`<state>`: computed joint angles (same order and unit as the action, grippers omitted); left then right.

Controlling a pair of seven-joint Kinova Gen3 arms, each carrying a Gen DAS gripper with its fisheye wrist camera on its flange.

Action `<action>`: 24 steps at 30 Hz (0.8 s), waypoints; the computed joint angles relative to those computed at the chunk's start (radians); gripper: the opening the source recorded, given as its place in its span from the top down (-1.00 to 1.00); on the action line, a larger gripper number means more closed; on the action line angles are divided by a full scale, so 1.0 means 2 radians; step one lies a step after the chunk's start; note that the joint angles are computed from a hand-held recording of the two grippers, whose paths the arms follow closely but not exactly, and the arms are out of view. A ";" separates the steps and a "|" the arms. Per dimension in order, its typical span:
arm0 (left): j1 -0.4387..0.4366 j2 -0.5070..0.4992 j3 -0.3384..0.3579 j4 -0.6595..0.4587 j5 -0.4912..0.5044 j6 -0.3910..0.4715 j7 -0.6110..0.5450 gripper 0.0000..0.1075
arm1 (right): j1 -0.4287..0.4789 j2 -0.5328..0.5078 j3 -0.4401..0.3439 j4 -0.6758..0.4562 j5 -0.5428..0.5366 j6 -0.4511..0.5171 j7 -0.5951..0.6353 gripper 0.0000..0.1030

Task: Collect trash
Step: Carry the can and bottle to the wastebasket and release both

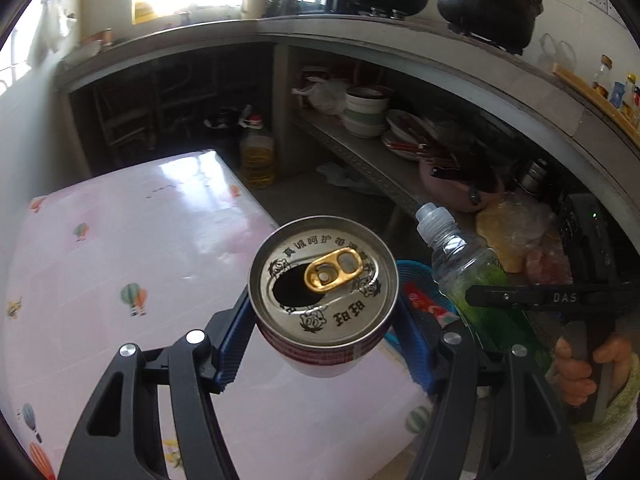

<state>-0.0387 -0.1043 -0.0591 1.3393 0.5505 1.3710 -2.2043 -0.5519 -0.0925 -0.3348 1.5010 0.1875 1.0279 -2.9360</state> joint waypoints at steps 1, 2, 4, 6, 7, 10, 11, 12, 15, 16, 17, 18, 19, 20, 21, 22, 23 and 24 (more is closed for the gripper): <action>0.008 0.010 0.012 -0.007 -0.003 0.003 0.011 -0.19 | 0.005 -0.016 0.002 0.016 0.001 0.011 -0.017 -0.17; 0.018 0.020 0.026 -0.014 -0.007 0.005 0.023 -0.19 | 0.013 -0.032 0.002 0.034 0.000 0.026 -0.034 -0.17; 0.040 0.047 0.052 -0.034 -0.017 0.017 0.051 -0.19 | 0.030 -0.058 0.003 0.067 -0.014 0.042 -0.052 -0.17; 0.062 0.070 0.075 -0.049 -0.035 0.021 0.074 -0.20 | 0.046 -0.077 -0.001 0.100 -0.030 0.047 -0.066 -0.17; 0.076 0.082 0.086 -0.055 -0.046 0.020 0.084 -0.20 | 0.053 -0.082 0.000 0.114 -0.041 0.047 -0.066 -0.17; 0.117 0.129 0.110 -0.079 -0.083 0.028 0.126 -0.19 | 0.069 -0.089 0.013 0.154 -0.074 0.030 -0.051 -0.17; 0.129 0.146 0.114 -0.089 -0.095 0.032 0.140 -0.20 | 0.073 -0.086 0.020 0.166 -0.084 0.025 -0.039 -0.17; 0.144 0.164 0.118 -0.101 -0.109 0.036 0.156 -0.20 | 0.077 -0.081 0.026 0.172 -0.090 0.020 -0.027 -0.17; 0.190 0.218 0.123 -0.144 -0.156 0.051 0.202 -0.20 | 0.090 -0.047 0.048 0.173 -0.099 0.011 0.017 -0.17; 0.204 0.237 0.123 -0.161 -0.168 0.054 0.215 -0.20 | 0.093 -0.031 0.046 0.163 -0.093 0.014 0.018 -0.18; 0.216 0.255 0.122 -0.181 -0.178 0.060 0.228 -0.20 | 0.095 -0.016 0.054 0.159 -0.083 0.012 0.026 -0.19; 0.223 0.270 0.121 -0.194 -0.183 0.063 0.237 -0.20 | 0.098 -0.002 0.053 0.152 -0.075 0.009 0.025 -0.22; 0.229 0.286 0.121 -0.211 -0.184 0.068 0.245 -0.23 | 0.099 0.011 0.058 0.150 -0.065 0.005 0.031 -0.35; 0.237 0.298 0.120 -0.221 -0.194 0.067 0.255 -0.31 | 0.099 0.027 0.063 0.145 -0.054 0.004 0.038 -0.43; 0.249 0.303 0.110 -0.226 -0.204 0.064 0.267 -0.32 | 0.096 0.042 0.064 0.140 -0.038 0.007 0.036 -0.47; 0.251 0.305 0.106 -0.227 -0.206 0.064 0.276 -0.32 | 0.091 0.056 0.066 0.134 -0.023 0.015 0.032 -0.47; 0.244 0.303 0.110 -0.222 -0.200 0.061 0.282 -0.32 | 0.082 0.070 0.067 0.127 -0.008 0.029 0.024 -0.47; 0.234 0.297 0.114 -0.210 -0.186 0.054 0.283 -0.32 | 0.074 0.076 0.069 0.122 0.000 0.038 0.019 -0.47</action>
<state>0.4285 0.4890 0.1680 0.9189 0.1785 1.4797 -1.6380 -0.4034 0.0593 -0.1961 1.7454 0.1868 1.1030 -2.8989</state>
